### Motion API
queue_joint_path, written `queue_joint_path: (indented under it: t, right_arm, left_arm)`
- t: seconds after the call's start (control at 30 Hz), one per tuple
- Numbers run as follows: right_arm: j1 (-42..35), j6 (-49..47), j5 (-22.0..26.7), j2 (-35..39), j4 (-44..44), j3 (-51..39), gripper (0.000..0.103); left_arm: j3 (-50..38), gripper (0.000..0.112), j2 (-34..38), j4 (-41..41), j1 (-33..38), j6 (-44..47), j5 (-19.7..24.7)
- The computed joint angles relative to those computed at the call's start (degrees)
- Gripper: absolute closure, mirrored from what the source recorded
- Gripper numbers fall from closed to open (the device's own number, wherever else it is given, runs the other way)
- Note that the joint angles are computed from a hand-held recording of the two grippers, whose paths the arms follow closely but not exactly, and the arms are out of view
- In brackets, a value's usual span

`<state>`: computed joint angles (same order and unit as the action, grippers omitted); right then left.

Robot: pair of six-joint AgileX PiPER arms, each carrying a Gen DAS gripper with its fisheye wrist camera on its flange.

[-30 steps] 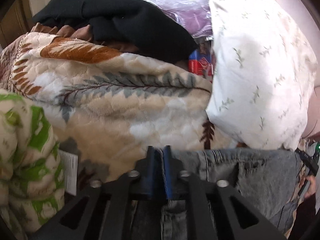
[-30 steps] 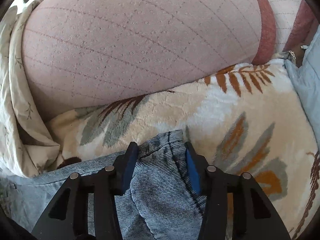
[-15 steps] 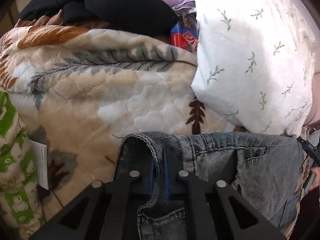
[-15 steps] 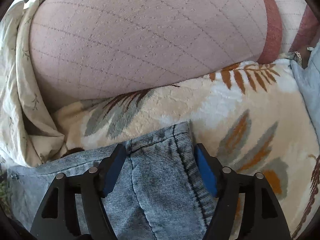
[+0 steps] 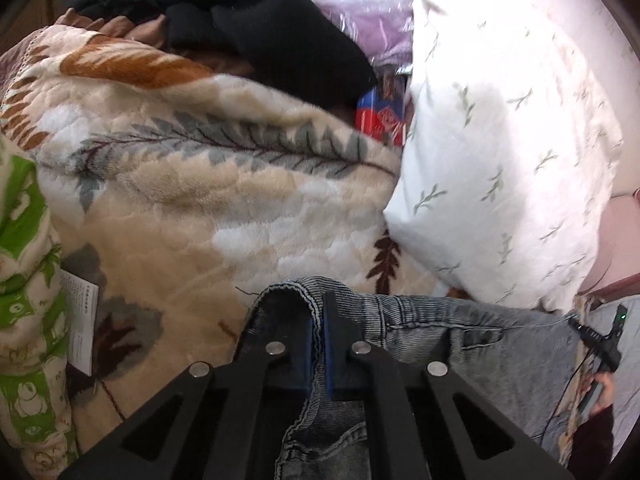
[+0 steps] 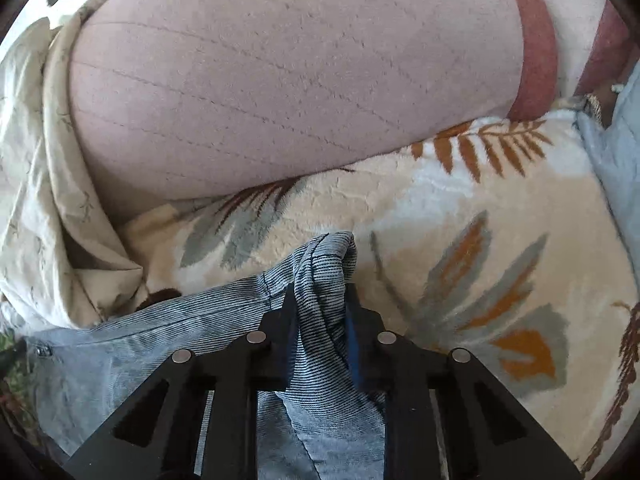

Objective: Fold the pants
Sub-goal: 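Grasp one leg hem with the right gripper while the left gripper grasps the other hem, then lift both hems and carry them toward the waistband, folding the jeans in half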

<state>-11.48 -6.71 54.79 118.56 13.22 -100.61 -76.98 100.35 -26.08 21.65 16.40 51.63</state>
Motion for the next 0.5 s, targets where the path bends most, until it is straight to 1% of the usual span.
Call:
queue_joint_path:
  t: [0.1, 0.3, 0.4, 0.5]
  right_arm:
    - [0.05, -0.27, -1.07, -2.35, 0.03, 2.34, 0.088]
    - [-3.04, -4.55, -3.11, -10.0, 6.18, 8.35, 0.088]
    - [-4.53, -6.74, -3.94, -16.44, 9.94, 13.03, 0.088]
    - [-6.36, -8.19, -3.65, -23.04, 13.1, 17.12, 0.088]
  left_arm:
    - [0.89, 0.107, -2.87, -2.36, 2.08, 2.41, 1.52]
    - [2.51, 0.107, -11.14, -7.55, 6.37, 6.15, 7.21]
    - [5.17, 0.107, -15.98, -9.92, 6.34, 6.34, 7.89]
    - [6.81, 0.107, -20.75, -12.95, 9.76, 8.4, 11.81]
